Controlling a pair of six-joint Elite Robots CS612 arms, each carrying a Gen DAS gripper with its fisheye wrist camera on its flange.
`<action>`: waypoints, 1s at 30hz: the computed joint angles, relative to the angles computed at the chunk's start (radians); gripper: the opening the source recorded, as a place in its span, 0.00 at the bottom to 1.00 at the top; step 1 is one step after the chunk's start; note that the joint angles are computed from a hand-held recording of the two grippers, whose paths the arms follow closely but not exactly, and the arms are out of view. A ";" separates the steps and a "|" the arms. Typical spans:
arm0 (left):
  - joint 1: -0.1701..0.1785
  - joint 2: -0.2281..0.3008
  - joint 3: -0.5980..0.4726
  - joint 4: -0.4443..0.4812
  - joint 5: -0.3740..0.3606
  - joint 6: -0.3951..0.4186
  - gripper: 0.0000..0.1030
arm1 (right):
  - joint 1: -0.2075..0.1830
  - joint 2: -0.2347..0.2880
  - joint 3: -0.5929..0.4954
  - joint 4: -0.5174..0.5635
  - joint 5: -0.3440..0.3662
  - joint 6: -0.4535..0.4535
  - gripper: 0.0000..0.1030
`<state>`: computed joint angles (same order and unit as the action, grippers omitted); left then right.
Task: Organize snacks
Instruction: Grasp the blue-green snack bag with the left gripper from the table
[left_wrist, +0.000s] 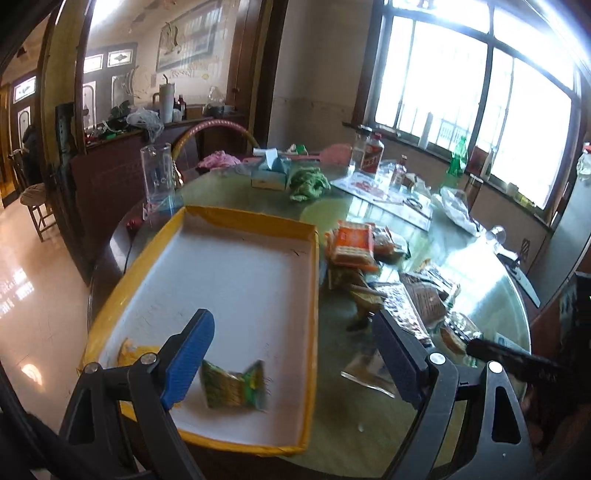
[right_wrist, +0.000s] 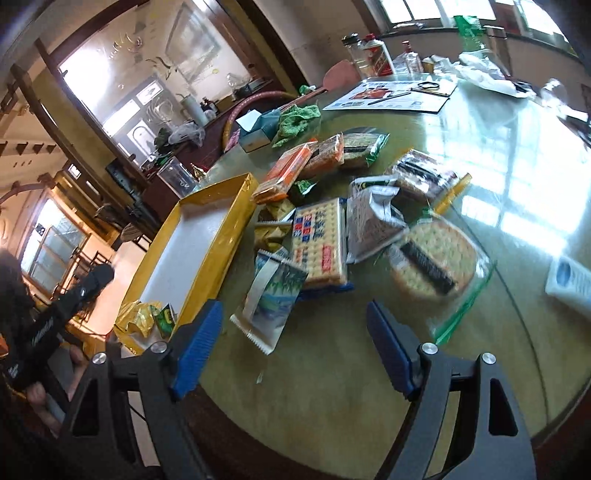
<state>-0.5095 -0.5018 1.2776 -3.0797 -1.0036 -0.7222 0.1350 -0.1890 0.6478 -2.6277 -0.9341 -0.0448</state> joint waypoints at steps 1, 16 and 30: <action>0.000 -0.003 -0.005 0.014 -0.011 -0.004 0.85 | 0.000 0.003 -0.014 0.023 0.001 -0.006 0.78; -0.024 0.037 -0.079 0.073 -0.176 0.117 0.85 | -0.040 -0.030 0.099 -0.025 0.078 0.006 0.78; 0.031 0.221 -0.474 0.533 -0.391 0.266 0.75 | -0.053 -0.069 0.179 -0.095 -0.017 -0.010 0.78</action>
